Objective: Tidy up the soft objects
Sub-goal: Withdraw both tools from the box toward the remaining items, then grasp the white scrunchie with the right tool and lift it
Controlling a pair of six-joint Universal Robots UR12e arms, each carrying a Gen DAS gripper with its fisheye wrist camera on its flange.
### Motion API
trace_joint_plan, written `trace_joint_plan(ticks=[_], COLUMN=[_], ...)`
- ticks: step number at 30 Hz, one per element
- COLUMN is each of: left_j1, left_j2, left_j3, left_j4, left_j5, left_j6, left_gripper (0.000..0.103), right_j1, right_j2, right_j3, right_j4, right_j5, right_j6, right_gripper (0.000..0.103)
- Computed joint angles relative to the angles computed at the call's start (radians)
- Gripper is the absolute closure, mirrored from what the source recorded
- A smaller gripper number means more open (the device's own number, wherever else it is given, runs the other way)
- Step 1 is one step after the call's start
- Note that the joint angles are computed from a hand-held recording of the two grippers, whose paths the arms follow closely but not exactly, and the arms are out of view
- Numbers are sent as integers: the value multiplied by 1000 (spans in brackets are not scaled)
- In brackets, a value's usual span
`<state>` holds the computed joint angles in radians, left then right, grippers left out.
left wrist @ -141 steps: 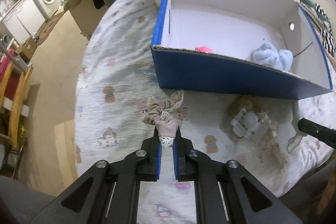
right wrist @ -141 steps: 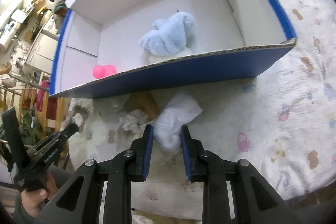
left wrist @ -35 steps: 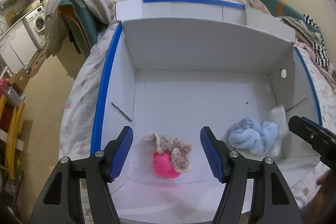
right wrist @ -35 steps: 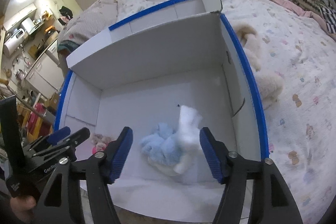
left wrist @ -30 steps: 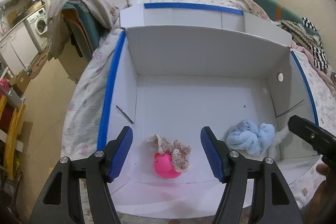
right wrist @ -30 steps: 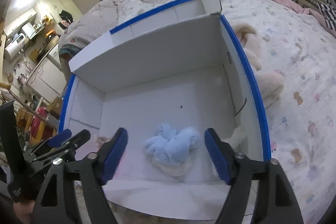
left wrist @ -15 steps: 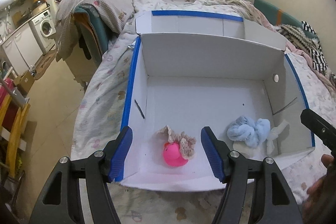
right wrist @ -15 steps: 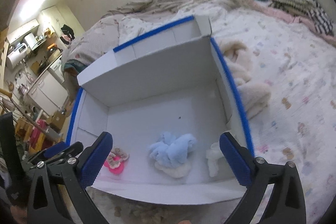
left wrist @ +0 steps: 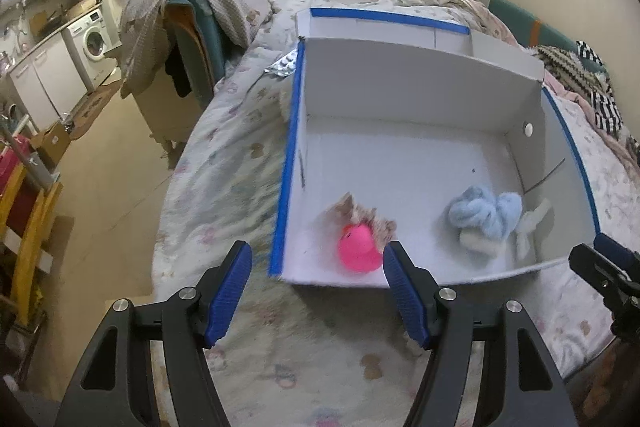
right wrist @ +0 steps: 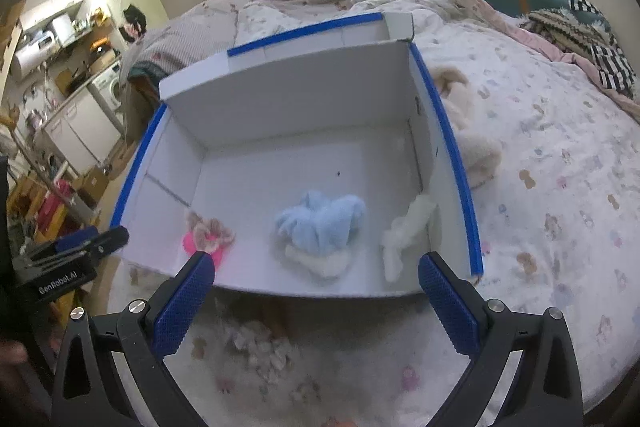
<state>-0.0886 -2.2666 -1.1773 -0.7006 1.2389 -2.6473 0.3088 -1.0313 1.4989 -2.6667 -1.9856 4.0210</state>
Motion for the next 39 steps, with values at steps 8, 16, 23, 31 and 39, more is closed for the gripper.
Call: trace_joint_plan(ticks=[8, 16, 23, 31, 39], left_j1=[12, 8, 6, 9, 3], left_j2=[6, -6, -8, -14, -18], left_j3=[-17, 7, 15, 25, 30], left_j4=[-33, -107, -131, -155, -186], left_j5=[46, 69, 60, 60, 66], left_j6=[-43, -63, -47, -58, -47], left_gripper=[38, 38, 38, 38, 38], right_j1=[-26, -40, -63, -57, -21], right_j2=[-20, -6, 24, 95, 131], right_j3=[55, 59, 43, -71, -155], right_j4=[-40, -49, -25, 152, 235], right_j5=[185, 307, 457, 535, 437], right_j6=[153, 165, 193, 85, -93], right_gripper=[0, 0, 26, 29, 76])
